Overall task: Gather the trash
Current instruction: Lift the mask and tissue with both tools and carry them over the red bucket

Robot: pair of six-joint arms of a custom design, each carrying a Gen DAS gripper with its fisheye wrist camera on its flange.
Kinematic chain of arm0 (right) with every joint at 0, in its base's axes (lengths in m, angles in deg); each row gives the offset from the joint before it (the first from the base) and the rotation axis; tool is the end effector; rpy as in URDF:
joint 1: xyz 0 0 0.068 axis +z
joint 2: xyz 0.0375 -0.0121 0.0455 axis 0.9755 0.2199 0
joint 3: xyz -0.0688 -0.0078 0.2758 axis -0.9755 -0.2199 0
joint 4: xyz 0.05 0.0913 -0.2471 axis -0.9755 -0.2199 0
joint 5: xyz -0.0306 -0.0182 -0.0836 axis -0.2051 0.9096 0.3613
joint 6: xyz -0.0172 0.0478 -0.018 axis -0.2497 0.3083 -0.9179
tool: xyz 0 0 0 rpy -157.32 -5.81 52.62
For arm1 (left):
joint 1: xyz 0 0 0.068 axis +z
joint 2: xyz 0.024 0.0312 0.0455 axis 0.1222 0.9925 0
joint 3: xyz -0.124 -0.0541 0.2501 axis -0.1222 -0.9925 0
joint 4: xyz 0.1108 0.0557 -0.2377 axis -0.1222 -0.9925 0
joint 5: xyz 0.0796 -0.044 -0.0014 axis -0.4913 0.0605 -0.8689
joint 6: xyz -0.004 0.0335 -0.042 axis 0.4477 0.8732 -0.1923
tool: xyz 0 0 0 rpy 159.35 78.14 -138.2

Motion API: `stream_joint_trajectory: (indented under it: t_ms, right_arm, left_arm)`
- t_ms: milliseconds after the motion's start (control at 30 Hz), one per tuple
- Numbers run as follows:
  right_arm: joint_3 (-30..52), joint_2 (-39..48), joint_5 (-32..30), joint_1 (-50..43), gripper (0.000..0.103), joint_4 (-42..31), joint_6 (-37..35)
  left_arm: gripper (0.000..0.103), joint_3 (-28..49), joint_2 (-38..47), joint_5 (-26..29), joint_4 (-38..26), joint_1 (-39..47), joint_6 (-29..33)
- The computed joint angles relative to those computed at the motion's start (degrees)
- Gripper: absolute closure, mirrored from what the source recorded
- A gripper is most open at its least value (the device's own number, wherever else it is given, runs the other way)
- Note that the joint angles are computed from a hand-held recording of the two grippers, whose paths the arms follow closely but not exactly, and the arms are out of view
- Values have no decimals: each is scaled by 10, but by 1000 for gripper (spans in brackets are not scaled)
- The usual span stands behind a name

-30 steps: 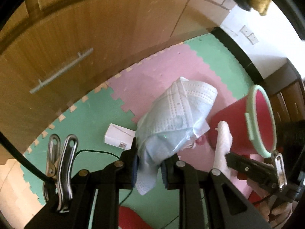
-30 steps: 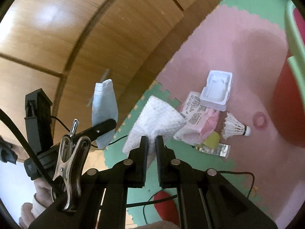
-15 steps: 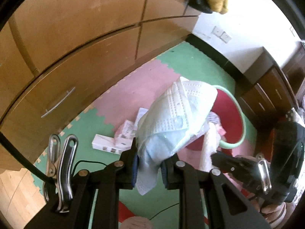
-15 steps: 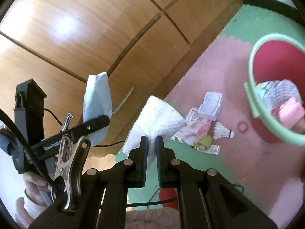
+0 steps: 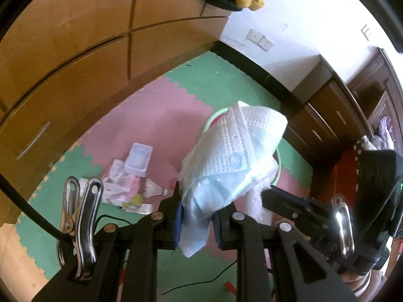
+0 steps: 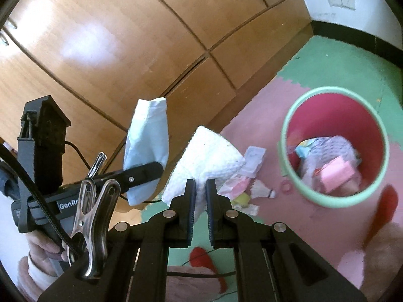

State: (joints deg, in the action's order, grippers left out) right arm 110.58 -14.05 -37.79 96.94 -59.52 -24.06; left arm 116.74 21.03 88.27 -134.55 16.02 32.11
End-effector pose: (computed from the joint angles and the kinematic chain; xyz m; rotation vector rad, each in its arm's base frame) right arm 0.2456 0.1053 0.3794 -0.0911 2.4667 0.9462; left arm 0.2654 0.0290 0.4153 0.0868 2.6874 -0.4170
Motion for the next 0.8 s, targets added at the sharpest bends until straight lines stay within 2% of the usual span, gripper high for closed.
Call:
stream_joint_trajectory:
  t_ms: [167,400,800]
  right_arm:
    - [14,8,-7,-64,93,-43,-63]
    - [28,44,-9,-156,93,-71,-141]
    - [55,124,19,-235,93,-82,-208]
  left_arm:
    - [83,-26,15,2,45,-65,-62]
    - [83,-34,53,-22,88,-144,-103]
    - [83,-47,133,-57,171,-224,-161]
